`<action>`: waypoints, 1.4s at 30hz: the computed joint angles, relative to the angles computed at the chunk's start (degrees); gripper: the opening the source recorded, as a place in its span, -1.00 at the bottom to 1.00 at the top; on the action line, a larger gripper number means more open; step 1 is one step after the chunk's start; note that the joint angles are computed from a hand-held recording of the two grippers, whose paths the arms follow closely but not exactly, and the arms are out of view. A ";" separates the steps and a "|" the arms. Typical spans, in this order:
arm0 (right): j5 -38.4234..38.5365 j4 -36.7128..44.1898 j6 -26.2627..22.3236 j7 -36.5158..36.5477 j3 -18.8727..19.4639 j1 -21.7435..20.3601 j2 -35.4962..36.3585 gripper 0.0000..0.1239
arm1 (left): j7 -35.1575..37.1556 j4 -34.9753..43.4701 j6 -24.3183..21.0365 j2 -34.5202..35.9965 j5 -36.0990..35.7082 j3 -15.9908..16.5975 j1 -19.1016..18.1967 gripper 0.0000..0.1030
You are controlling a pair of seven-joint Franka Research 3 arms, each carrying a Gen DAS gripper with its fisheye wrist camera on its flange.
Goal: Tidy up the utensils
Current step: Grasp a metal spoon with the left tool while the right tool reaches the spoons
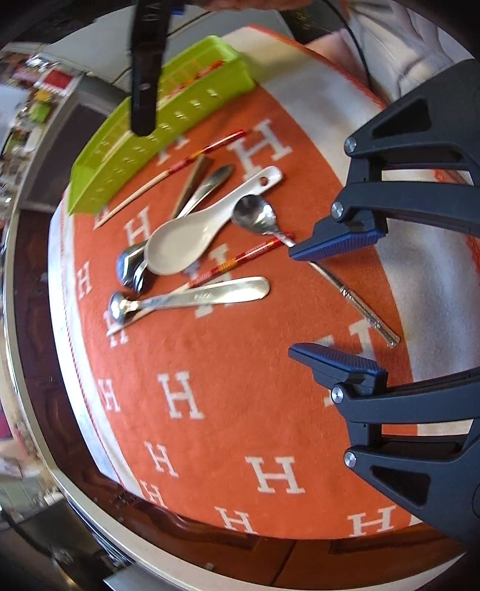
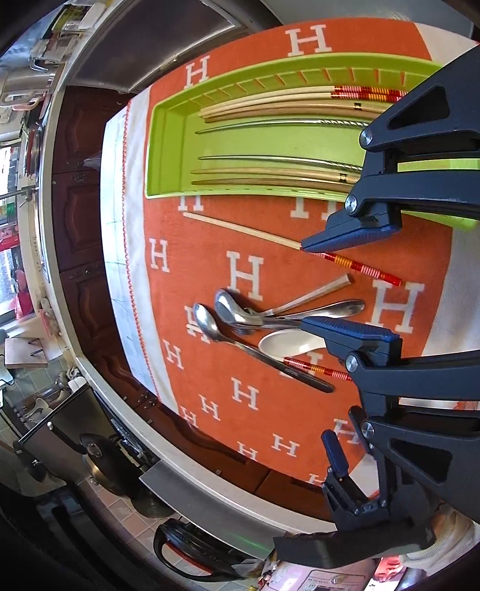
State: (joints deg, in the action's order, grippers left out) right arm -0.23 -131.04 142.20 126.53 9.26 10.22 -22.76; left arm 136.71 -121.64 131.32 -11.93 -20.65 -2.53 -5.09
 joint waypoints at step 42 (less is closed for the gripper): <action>22.37 18.26 3.08 -12.17 -6.84 2.50 24.69 -0.42 | -14.31 12.07 -1.54 5.43 -7.03 -0.66 2.40 -0.97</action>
State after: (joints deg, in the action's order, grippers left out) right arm 22.14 -112.78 145.28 114.36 2.42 12.72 1.93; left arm 122.41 -109.57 129.78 -6.49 -27.68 -3.20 -2.69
